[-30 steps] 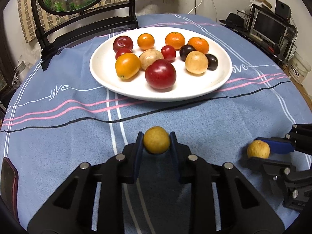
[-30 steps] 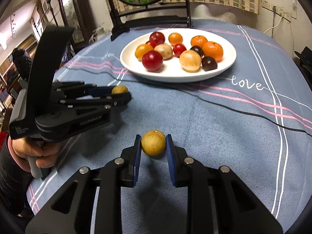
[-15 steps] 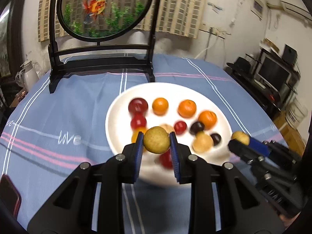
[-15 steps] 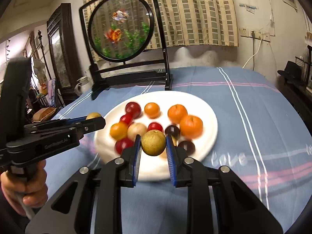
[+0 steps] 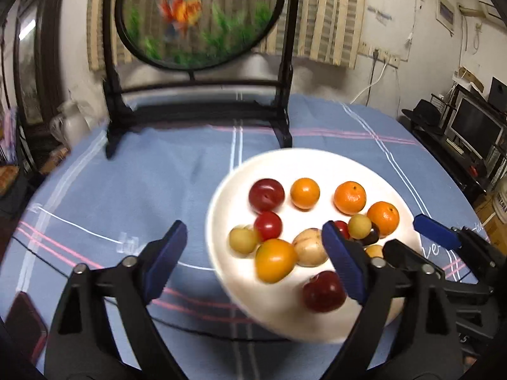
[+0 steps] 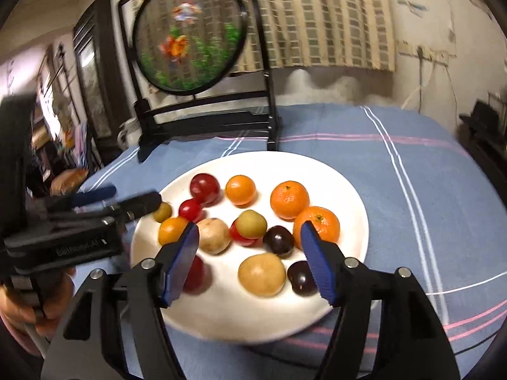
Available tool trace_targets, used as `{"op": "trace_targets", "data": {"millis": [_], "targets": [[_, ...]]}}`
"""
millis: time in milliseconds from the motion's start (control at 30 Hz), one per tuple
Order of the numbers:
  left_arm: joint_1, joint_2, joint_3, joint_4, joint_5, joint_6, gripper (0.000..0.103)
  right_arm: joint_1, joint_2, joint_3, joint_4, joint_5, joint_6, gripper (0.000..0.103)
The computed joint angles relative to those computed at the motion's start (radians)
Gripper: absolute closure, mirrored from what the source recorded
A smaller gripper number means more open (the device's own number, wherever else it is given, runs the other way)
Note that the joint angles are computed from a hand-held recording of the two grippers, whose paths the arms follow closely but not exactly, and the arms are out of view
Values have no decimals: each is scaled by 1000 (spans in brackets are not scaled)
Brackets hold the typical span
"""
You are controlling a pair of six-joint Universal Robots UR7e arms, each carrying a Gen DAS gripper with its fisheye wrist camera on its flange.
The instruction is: Organize fruits
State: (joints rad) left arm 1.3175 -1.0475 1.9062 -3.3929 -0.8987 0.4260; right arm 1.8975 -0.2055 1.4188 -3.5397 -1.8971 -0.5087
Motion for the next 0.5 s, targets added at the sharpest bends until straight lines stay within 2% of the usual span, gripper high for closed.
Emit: {"op": "trace_targets", "data": {"millis": [67,100,133,200,300,400,500], "targets": [[-9,-40,49,-6,-2,-2,5,10,-17,47,-45,-13,-15,24],[-11,-56,72,-18,-3,-4,4,12,-28,78,-70,-13,-13,10],[-14,-76,110,-39,-3,-2,4,13,-36,101,-90,-11,-11,3],[-18,-101,165,-62,6,15,4,15,-59,171,-143,-10,-20,3],[-31,-123,251,-102,66,59,4,21,-91,272,-185,-37,-45,1],[-35,-152,306,-106,72,62,4,20,-108,343,-218,-63,-40,1],[-46,-157,361,-204,87,96,4,18,-125,397,-246,-63,-30,1]]}}
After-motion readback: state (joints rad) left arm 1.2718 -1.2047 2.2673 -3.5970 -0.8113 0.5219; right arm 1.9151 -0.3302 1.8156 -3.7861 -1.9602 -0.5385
